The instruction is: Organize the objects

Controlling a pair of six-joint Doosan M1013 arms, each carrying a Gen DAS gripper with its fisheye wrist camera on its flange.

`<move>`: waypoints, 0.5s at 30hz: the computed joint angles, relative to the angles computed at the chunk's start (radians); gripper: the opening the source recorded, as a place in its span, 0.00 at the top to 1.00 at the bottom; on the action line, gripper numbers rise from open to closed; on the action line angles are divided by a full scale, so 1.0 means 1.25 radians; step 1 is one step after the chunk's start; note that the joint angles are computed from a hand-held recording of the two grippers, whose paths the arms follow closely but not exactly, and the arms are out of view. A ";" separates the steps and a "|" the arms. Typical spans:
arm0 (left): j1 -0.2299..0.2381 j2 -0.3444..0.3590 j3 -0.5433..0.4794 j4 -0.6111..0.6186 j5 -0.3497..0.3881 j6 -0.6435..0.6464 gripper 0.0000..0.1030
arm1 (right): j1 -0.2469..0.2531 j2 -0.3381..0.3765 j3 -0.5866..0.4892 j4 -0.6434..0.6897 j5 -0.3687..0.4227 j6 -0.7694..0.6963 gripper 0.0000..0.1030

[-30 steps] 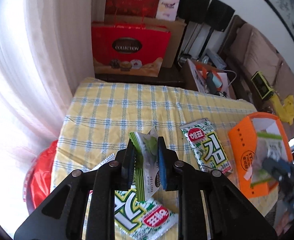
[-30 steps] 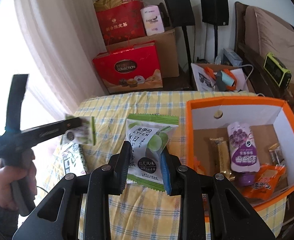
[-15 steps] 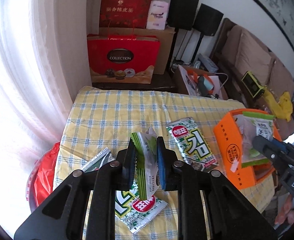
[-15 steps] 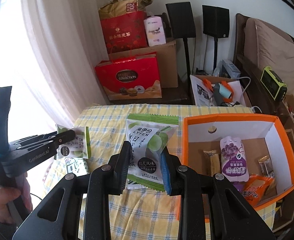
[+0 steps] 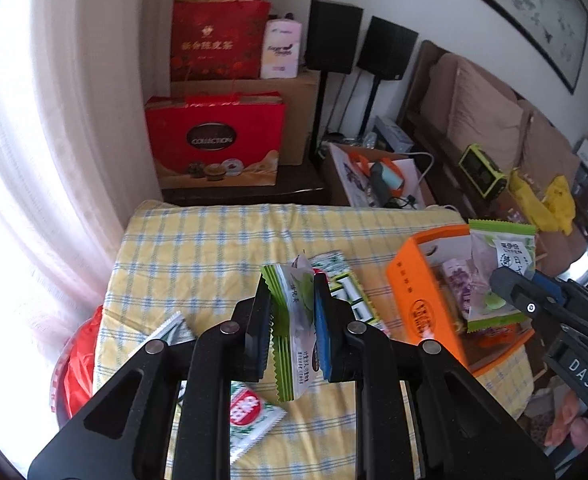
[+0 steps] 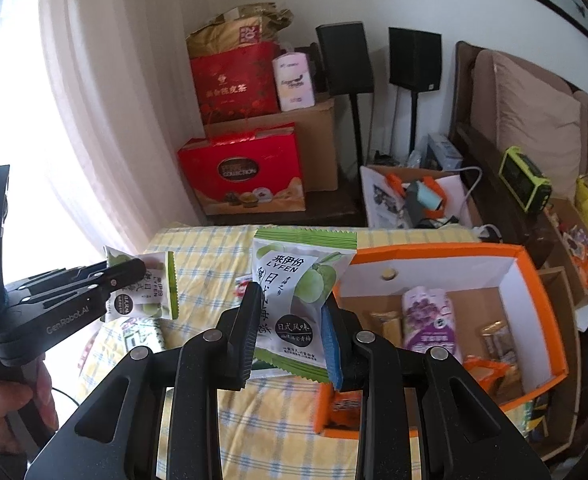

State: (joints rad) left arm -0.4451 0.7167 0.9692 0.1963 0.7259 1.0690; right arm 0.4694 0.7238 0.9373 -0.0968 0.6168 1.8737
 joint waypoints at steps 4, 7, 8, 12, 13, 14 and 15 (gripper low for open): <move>-0.013 0.008 -0.021 -0.009 0.004 0.013 0.83 | -0.008 -0.016 0.021 -0.021 -0.007 0.025 0.73; -0.021 0.017 -0.040 -0.018 0.009 0.027 0.83 | -0.016 -0.026 0.035 -0.035 -0.012 0.042 0.73; -0.024 0.020 -0.047 -0.024 0.012 0.033 0.83 | -0.018 -0.030 0.040 -0.037 -0.013 0.046 0.73; -0.035 0.031 -0.070 -0.035 0.020 0.047 0.83 | -0.030 -0.041 0.057 -0.040 -0.018 0.058 0.73; -0.039 0.035 -0.078 -0.036 0.024 0.049 0.83 | -0.033 -0.045 0.062 -0.041 -0.021 0.062 0.73; -0.042 0.038 -0.084 -0.037 0.026 0.052 0.83 | -0.035 -0.046 0.065 -0.042 -0.022 0.064 0.73; -0.045 0.041 -0.089 -0.038 0.028 0.055 0.83 | -0.038 -0.049 0.069 -0.044 -0.024 0.066 0.73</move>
State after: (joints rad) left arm -0.5014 0.7677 0.8585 0.1485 0.7603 1.1375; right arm 0.4224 0.6630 1.0233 -0.1521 0.5872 1.9565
